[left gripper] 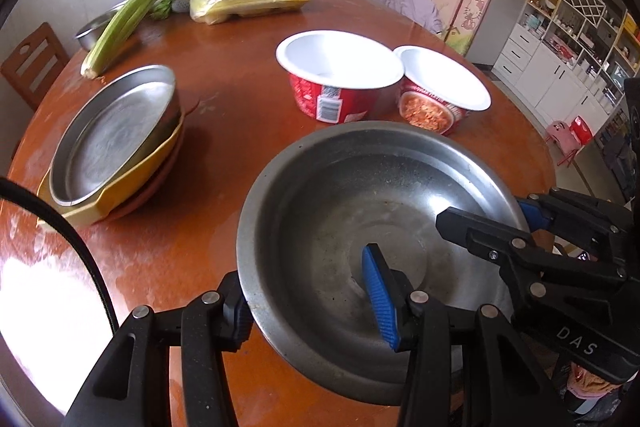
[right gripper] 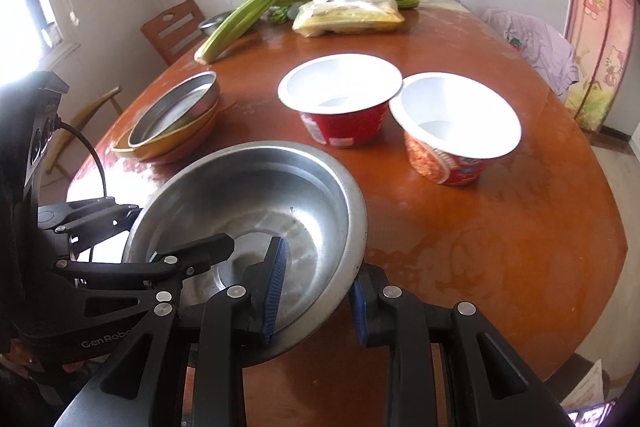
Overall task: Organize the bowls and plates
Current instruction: 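Lift the steel basin and carry it beside the stacked dishes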
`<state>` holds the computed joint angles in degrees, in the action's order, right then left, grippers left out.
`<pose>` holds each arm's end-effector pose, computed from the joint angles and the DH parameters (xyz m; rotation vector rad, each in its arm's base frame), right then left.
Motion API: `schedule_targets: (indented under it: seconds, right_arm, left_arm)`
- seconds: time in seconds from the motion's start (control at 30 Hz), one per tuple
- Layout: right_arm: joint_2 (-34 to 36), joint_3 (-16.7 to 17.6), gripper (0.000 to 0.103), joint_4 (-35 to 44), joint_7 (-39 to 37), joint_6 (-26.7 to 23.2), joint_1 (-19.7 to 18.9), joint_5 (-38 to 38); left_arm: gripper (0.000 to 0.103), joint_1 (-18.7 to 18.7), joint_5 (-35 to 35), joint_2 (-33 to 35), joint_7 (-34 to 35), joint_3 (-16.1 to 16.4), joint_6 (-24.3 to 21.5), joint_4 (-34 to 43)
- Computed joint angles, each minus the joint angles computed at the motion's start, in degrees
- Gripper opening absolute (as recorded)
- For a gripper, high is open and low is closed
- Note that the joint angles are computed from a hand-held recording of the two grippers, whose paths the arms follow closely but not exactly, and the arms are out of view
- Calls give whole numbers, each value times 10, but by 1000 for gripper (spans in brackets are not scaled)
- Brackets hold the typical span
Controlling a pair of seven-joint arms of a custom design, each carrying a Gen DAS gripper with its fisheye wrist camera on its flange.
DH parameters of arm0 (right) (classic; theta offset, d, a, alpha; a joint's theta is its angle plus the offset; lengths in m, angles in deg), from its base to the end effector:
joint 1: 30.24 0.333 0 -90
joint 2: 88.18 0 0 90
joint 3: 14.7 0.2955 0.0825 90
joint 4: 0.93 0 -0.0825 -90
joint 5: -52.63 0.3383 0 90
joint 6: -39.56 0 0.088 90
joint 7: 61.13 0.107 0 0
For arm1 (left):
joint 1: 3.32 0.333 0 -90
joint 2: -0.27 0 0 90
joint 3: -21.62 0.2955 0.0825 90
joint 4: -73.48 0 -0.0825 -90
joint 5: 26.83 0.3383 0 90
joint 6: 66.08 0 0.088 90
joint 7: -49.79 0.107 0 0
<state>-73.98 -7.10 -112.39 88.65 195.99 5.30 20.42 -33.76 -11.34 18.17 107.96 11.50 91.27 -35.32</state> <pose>0.4292 0.4228 0.4193 -1.9433 1.6664 -0.3492 0.4693 -0.4036 0.4077 -1.6316 2.3322 -0.7529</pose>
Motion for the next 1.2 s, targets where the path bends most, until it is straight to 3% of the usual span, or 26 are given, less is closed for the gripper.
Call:
schedule_targets:
  seconds: [0.67,1.2]
  right_arm:
    - [17,11,38,-6,-58,27,-11,73]
    - [-5,-11,40,-14,25,14,4,-14]
  left_arm:
    - [52,-12,38,6,-34,11,-4,-5]
    - [61,-12,65,-7,-60,14,-2,-15]
